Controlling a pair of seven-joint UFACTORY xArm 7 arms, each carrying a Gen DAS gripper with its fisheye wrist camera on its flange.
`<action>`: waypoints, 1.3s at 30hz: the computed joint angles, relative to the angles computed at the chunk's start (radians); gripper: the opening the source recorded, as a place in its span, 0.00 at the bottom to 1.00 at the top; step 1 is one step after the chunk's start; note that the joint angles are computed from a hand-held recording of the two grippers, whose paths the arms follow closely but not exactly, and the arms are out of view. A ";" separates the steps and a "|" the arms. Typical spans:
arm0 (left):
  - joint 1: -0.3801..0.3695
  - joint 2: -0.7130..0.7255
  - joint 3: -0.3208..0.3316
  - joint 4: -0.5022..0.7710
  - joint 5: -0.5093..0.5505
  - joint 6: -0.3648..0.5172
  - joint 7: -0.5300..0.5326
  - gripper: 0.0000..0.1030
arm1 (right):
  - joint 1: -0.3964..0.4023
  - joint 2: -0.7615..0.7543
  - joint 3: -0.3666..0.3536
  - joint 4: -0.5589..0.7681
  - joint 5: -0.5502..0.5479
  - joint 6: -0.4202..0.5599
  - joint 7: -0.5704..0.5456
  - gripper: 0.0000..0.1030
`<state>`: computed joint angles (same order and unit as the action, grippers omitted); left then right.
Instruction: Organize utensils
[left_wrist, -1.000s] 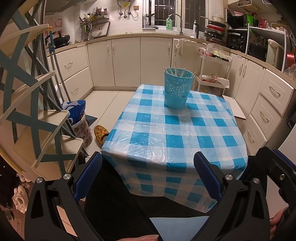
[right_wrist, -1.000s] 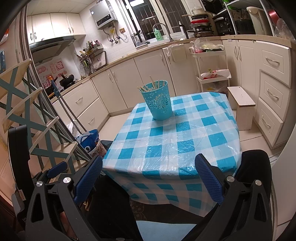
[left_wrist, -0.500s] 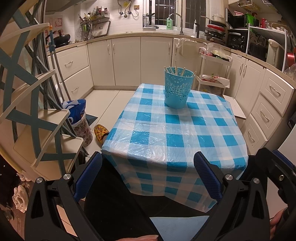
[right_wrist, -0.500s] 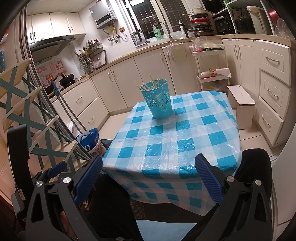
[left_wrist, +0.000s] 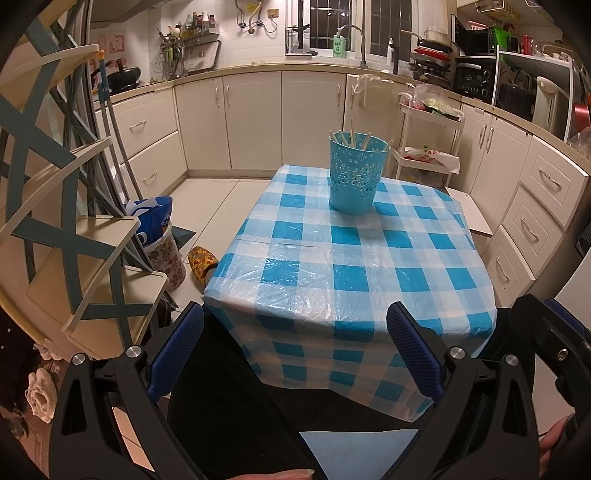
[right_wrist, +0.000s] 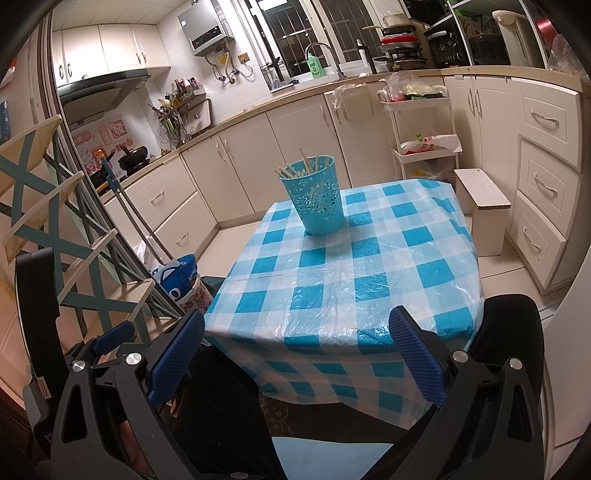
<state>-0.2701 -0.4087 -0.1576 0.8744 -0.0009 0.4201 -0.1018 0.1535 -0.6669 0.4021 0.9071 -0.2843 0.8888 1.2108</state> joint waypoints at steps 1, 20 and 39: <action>-0.001 -0.004 0.003 -0.004 -0.001 0.000 0.003 0.92 | 0.000 0.000 0.000 0.000 0.000 0.000 0.000 0.93; 0.000 0.002 0.001 0.006 0.000 0.006 0.002 0.92 | 0.003 0.004 -0.003 0.007 0.000 0.006 0.000 0.93; -0.002 -0.001 0.008 0.003 -0.012 0.013 0.014 0.92 | 0.003 0.008 -0.003 0.016 0.000 0.012 0.001 0.93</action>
